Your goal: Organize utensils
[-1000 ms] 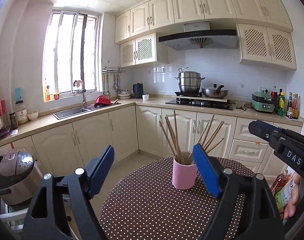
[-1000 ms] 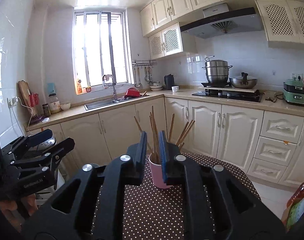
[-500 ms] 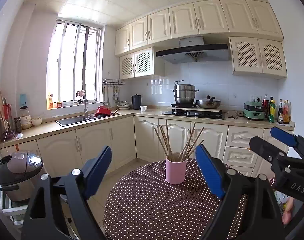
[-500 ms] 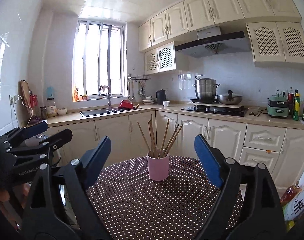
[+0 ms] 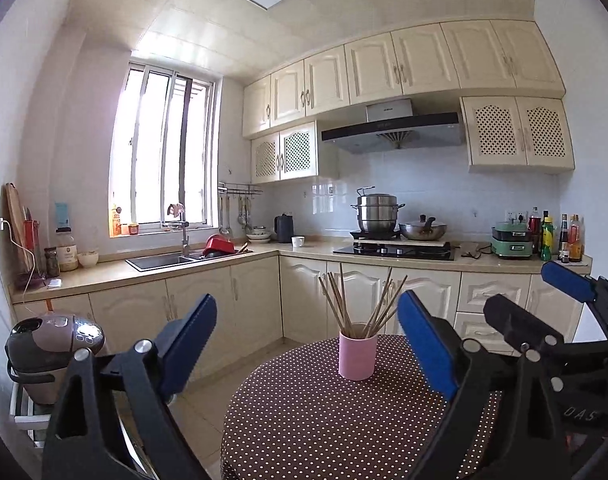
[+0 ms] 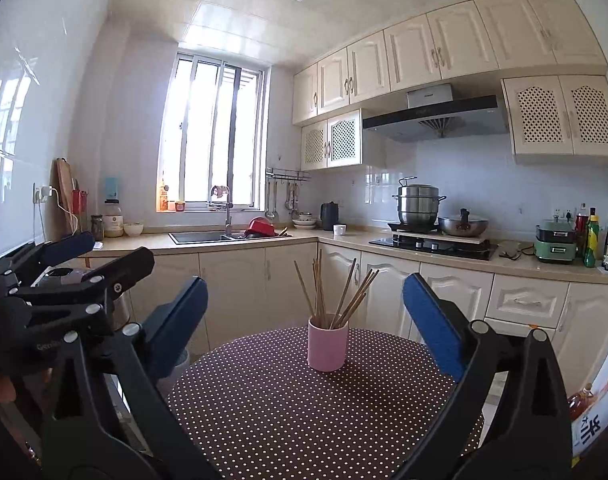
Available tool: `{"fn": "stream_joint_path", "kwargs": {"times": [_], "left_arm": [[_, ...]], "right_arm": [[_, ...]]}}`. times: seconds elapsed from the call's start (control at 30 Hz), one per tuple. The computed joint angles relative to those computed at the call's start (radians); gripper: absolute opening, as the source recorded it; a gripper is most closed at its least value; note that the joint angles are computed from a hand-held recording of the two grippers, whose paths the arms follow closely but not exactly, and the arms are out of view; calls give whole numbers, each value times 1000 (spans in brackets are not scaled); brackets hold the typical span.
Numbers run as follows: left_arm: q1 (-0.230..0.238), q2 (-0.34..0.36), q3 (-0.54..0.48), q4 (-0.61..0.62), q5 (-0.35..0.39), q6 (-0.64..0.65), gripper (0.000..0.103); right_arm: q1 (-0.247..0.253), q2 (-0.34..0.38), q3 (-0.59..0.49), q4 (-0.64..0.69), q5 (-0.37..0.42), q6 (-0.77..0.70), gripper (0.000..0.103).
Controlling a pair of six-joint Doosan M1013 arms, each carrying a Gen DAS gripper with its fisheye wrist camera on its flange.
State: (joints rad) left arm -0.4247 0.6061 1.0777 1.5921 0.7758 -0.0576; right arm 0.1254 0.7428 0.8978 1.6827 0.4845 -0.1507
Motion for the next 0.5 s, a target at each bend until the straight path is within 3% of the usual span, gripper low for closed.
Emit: {"fn": "stream_joint_path", "kwargs": {"times": [0.5], "left_arm": [[2,7,-6,3,-2,3,90]], "right_arm": [[-1,-4,10,25,-2,-13,97]]}}
